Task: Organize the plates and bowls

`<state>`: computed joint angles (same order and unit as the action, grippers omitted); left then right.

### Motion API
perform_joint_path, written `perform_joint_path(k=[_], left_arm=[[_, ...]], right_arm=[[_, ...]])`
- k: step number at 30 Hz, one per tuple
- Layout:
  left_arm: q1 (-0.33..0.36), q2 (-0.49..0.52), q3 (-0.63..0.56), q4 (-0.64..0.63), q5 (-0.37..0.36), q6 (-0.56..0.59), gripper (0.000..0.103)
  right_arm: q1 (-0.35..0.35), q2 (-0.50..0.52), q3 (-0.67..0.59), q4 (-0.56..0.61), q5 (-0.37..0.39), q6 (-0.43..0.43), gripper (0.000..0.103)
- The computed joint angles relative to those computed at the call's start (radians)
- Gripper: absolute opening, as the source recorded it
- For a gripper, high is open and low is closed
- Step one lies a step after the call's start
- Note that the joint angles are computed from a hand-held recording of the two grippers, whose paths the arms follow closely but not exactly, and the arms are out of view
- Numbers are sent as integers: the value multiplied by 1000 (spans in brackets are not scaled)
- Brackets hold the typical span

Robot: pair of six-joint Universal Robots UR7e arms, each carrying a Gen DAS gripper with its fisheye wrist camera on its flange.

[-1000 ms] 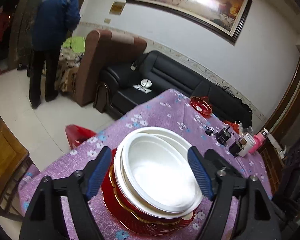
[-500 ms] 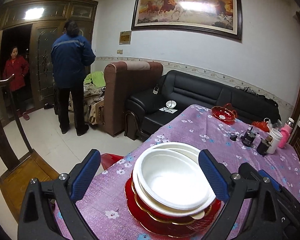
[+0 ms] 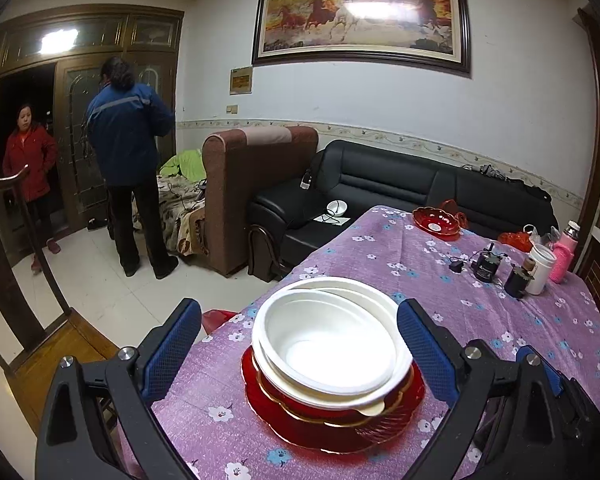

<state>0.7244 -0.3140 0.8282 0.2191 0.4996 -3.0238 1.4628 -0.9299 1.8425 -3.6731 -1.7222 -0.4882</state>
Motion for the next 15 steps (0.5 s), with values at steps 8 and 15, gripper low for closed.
perform_joint_path(k=[8,15], left_arm=[[-33,-49,105,-126,-32,64,100],[-56,-120,245,-317,-94,95,103]], right_arm=[[11,-15,46,-36,-7,-28,85],[17,-24,79,-35,2,-65,85]])
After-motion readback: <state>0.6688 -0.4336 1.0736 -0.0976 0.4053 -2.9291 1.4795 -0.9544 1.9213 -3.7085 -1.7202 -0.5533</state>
